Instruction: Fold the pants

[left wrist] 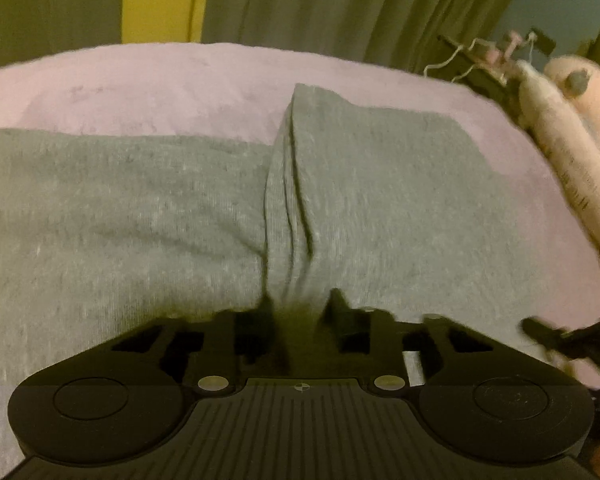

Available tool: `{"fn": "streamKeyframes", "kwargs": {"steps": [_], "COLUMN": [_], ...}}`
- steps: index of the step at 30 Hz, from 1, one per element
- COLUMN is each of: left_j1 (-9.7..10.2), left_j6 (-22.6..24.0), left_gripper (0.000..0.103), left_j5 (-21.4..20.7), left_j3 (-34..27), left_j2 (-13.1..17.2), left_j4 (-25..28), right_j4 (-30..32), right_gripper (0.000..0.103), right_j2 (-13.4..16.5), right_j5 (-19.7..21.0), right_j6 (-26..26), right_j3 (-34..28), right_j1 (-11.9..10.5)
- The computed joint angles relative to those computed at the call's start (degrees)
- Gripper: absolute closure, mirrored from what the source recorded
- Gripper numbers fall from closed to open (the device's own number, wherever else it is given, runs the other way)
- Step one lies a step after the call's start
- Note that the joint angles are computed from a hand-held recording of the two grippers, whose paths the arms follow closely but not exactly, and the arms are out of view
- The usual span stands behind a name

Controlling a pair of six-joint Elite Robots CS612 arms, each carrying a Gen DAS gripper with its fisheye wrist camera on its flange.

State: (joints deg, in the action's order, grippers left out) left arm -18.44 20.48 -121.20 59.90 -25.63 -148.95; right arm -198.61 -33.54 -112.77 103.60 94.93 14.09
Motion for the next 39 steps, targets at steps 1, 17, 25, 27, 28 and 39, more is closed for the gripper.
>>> {"fn": "streamKeyframes", "kwargs": {"steps": [1,17,25,27,28,39], "left_j1": [0.22,0.87,2.99,2.38,2.43,1.87], "left_j6": [-0.64,-8.07,-11.74,-11.79,-13.89,-15.45], "left_gripper": [0.081,0.086,0.083,0.082,0.082,0.055], "left_j5": [-0.82,-2.34,8.70,15.91,16.47,18.94], "left_j3": [-0.19,5.57,16.35,12.82,10.77,11.05], "left_j2": [0.04,-3.88,-8.23,-6.89,-5.92,-5.63], "left_j4": [0.43,-12.08,-22.86,-11.39,-7.85,-13.21], "right_j4": [-0.64,2.69,2.87,6.07,6.39,5.50], "right_gripper": [0.076,0.086,0.081,0.064,0.064,0.074], "right_j2": [0.01,-1.61,-1.83,-1.56,-1.38,-2.04], "right_j5": [0.14,0.13,3.81,6.16,6.91,7.90], "right_j6": [1.63,-4.61,-18.04,-16.39,-14.59,-13.03], "right_j3": [0.74,0.58,-1.81,-2.22,-1.98,-0.71], "right_j1": [-0.05,0.20,1.17,0.90,0.70,0.31]}}
